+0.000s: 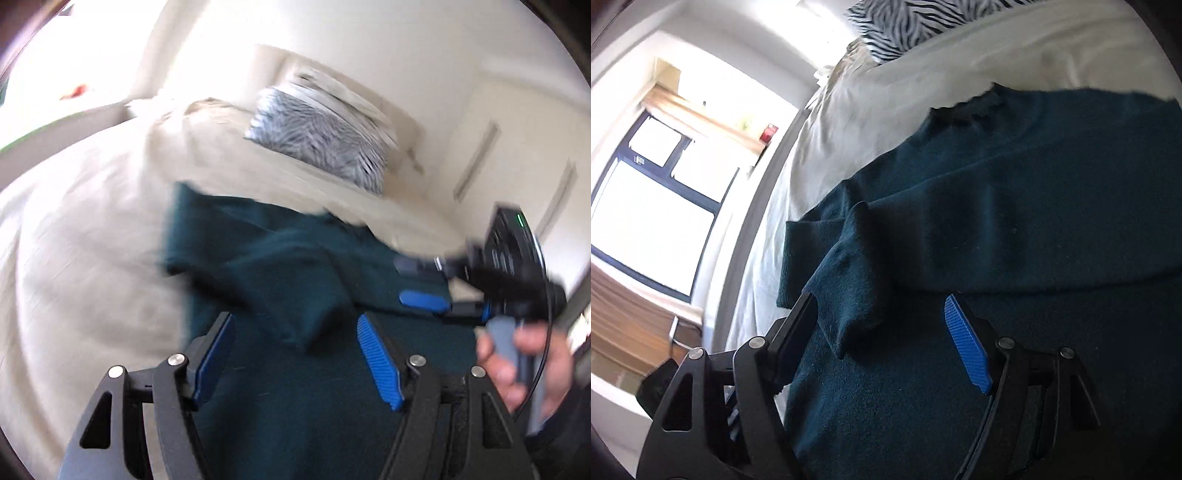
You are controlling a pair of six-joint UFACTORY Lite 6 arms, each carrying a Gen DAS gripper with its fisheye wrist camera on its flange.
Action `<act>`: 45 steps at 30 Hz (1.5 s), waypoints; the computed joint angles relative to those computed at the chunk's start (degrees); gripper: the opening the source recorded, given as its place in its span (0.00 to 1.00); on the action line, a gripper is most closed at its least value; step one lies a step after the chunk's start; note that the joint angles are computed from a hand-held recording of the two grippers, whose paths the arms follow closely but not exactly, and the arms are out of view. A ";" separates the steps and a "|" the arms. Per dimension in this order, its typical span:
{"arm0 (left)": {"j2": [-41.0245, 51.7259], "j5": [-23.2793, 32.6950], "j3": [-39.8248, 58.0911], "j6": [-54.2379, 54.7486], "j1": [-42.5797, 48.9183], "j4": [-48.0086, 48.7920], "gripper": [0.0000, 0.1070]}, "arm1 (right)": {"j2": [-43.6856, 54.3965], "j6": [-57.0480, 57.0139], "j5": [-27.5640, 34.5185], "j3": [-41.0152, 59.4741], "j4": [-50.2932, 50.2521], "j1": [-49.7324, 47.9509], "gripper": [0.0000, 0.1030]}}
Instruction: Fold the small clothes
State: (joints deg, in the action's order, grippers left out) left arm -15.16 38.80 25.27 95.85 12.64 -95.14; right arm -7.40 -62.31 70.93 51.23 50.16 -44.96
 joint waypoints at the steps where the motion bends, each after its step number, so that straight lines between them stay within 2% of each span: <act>1: 1.29 3.38 0.82 -2.00 5.65 1.98 0.66 | -5.80 -0.58 -3.23 -3.17 -0.96 3.79 0.69; 4: 7.86 11.39 6.41 -6.90 18.11 6.24 0.66 | -22.76 4.60 -17.54 -13.40 -7.62 20.58 0.69; 7: 10.93 14.64 10.36 -9.37 24.54 8.38 0.66 | -31.00 20.43 -28.84 -19.16 -20.09 38.57 0.68; 10: 12.55 15.71 12.91 -10.45 27.44 9.61 0.66 | -29.39 38.42 -40.82 -22.22 -36.47 56.33 0.68; 13: 14.13 16.66 13.43 -10.53 28.65 10.13 0.66 | -21.89 56.41 -47.29 -21.56 -54.23 65.52 0.67; 15: 14.41 17.18 12.76 -10.00 29.40 10.68 0.66 | -15.35 68.21 -49.31 -19.97 -65.59 68.60 0.57; 16: 14.77 17.07 12.77 -10.08 29.26 10.87 0.66 | -13.27 71.62 -49.34 -19.26 -68.55 69.29 0.48; 18: 14.87 17.75 12.36 -10.06 29.78 11.50 0.66 | -12.44 71.25 -50.39 -18.92 -67.28 68.18 0.36; 19: 14.89 17.81 12.20 -9.92 29.67 11.57 0.66 | -12.47 67.83 -50.62 -18.55 -63.05 66.45 0.29; 22: 15.07 17.13 12.02 -9.76 28.85 11.36 0.66 | -13.87 50.03 -48.96 -17.42 -45.06 59.17 0.11; 24: 15.00 17.17 11.84 -10.06 28.59 11.55 0.66 | -14.40 38.04 -47.36 -16.22 -33.13 53.27 0.09; 26: 14.43 16.88 11.52 -10.27 28.03 11.64 0.66 | -14.36 26.61 -39.45 -12.62 -21.14 44.88 0.08; 30: 12.46 16.66 10.92 -10.87 27.07 12.18 0.66 | -9.30 8.81 -20.76 -5.93 1.28 20.90 0.08; 32: 12.01 16.56 10.82 -11.16 26.63 12.15 0.66 | -1.77 4.36 -11.52 -0.63 6.04 9.23 0.08; 34: 11.70 16.21 10.53 -11.21 25.98 11.82 0.67 | 6.64 3.45 -6.26 4.76 7.72 1.58 0.09; 37: 10.83 15.53 9.70 -11.37 24.68 11.59 0.67 | 18.16 5.23 0.07 11.64 7.56 -4.48 0.11; 39: 10.11 14.86 9.04 -11.52 23.41 11.52 0.67 | 23.32 7.33 2.23 14.50 7.65 -6.43 0.19; 40: 9.67 14.59 8.75 -11.67 22.89 11.51 0.67 | 26.07 8.29 4.25 15.58 8.36 -7.63 0.32; 41: 9.21 14.30 8.39 -11.67 22.38 11.45 0.67 | 27.04 8.03 5.65 15.29 9.18 -8.64 0.60; 43: 8.34 13.66 7.88 -11.61 21.50 11.38 0.67 | 28.65 6.59 7.68 13.74 12.86 -11.08 0.80; 45: 7.93 13.34 7.71 -11.68 21.16 11.30 0.67 | 30.20 5.45 9.46 14.05 13.38 -12.25 0.81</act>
State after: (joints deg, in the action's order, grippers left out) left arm -7.23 52.14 32.98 84.18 33.80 -83.84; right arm 22.79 -56.87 80.39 65.28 63.54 -57.21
